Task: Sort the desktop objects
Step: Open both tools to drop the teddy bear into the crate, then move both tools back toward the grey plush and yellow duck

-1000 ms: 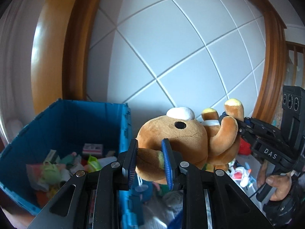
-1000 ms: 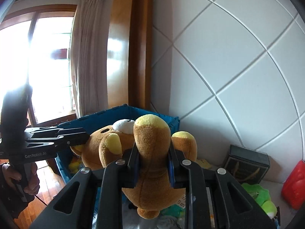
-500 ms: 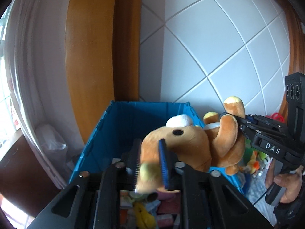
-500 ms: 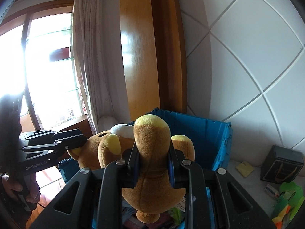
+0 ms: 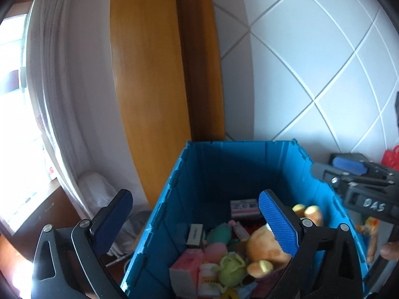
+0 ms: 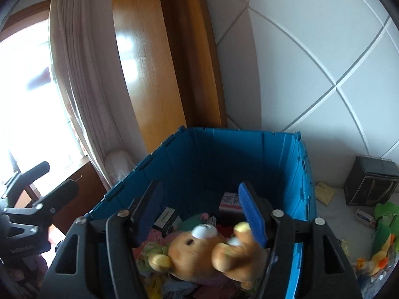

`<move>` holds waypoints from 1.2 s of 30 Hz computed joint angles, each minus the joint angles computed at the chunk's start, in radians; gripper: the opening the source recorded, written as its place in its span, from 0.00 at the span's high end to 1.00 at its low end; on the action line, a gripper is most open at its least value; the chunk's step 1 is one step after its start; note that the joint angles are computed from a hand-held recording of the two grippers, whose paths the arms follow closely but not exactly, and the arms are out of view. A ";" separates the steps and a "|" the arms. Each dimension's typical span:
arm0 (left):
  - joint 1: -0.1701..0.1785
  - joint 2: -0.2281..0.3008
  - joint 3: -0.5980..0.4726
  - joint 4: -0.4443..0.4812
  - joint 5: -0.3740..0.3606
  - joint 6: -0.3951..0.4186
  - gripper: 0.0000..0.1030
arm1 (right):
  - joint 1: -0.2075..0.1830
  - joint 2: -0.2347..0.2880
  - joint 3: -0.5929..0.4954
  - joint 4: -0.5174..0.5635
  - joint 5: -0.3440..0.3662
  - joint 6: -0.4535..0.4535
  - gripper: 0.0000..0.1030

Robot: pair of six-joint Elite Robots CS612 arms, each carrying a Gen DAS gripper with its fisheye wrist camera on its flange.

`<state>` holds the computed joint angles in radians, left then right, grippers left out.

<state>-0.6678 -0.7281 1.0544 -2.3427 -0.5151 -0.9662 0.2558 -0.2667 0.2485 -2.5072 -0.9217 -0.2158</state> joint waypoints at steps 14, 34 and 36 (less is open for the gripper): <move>-0.067 -0.021 0.035 0.389 0.124 -0.384 0.01 | -0.034 -0.278 0.598 -0.505 -0.026 0.072 0.31; -0.153 0.006 -0.061 0.827 0.139 -0.805 0.01 | -0.108 -0.401 0.883 -0.679 0.068 0.006 0.31; -0.164 0.020 -0.091 0.870 0.134 -0.837 0.01 | -0.122 -0.413 0.910 -0.684 0.088 -0.005 0.31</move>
<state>-0.8313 -0.7082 0.9634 -1.4727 -0.3813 -1.8033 0.1336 -0.6798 1.1584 -3.1914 -0.8340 -0.2203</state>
